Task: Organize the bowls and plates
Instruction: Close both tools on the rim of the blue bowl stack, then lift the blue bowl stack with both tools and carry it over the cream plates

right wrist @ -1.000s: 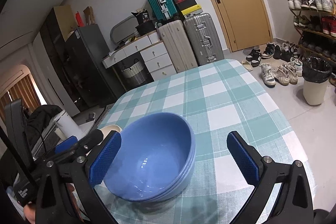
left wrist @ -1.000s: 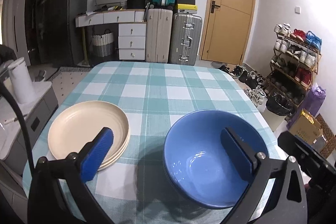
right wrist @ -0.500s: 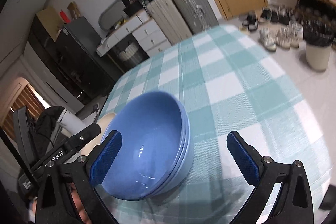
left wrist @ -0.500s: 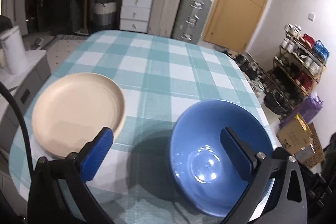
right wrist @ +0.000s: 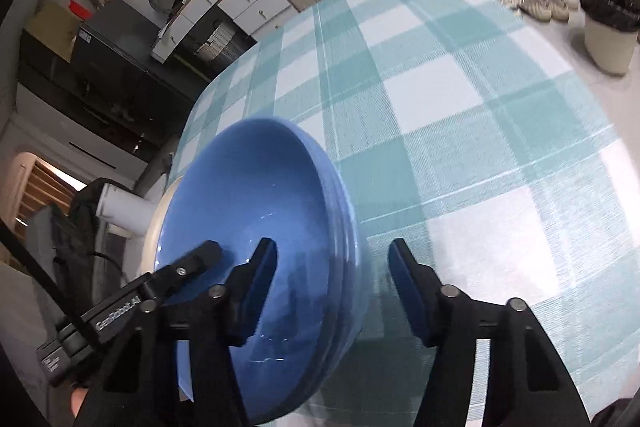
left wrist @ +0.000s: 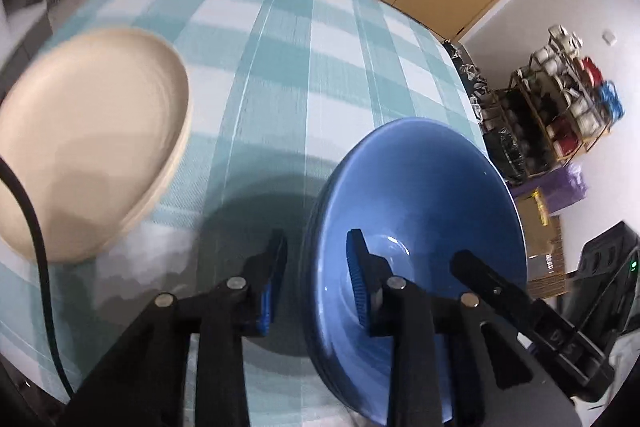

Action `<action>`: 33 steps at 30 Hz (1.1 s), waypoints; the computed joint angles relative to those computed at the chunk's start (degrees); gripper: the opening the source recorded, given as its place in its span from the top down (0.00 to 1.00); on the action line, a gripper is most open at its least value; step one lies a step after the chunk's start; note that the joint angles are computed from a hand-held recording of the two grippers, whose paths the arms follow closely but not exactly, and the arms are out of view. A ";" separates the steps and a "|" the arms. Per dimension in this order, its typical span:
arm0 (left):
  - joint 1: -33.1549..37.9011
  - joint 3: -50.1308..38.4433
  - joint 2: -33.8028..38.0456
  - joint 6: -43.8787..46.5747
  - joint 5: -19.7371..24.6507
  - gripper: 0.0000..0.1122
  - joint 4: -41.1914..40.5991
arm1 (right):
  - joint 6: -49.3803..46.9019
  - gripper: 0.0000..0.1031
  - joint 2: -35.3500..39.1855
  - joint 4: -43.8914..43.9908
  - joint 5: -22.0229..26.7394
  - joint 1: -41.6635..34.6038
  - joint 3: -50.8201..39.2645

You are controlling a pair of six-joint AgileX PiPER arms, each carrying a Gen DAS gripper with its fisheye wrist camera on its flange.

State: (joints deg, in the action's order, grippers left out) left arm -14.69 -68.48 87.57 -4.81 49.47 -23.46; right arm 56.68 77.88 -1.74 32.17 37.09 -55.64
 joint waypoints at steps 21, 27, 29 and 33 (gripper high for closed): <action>-3.99 0.87 -3.41 -4.90 -1.31 0.94 9.46 | 7.49 0.88 2.72 -11.25 9.35 4.76 -4.98; -3.71 1.34 -6.38 -6.83 -0.62 0.94 12.30 | 8.00 0.88 4.04 -13.05 14.19 7.21 -10.44; -1.70 1.42 -7.12 -5.14 0.05 0.94 10.33 | 7.55 0.88 4.98 -13.17 16.08 7.88 -13.10; 2.18 1.53 -9.05 -2.78 1.52 0.94 8.60 | 7.17 0.87 7.54 -12.96 19.01 9.31 -18.74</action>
State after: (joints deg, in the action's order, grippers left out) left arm -12.50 -66.95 78.52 -7.59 50.99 -14.85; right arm 63.85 85.42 -14.70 51.18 46.41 -74.38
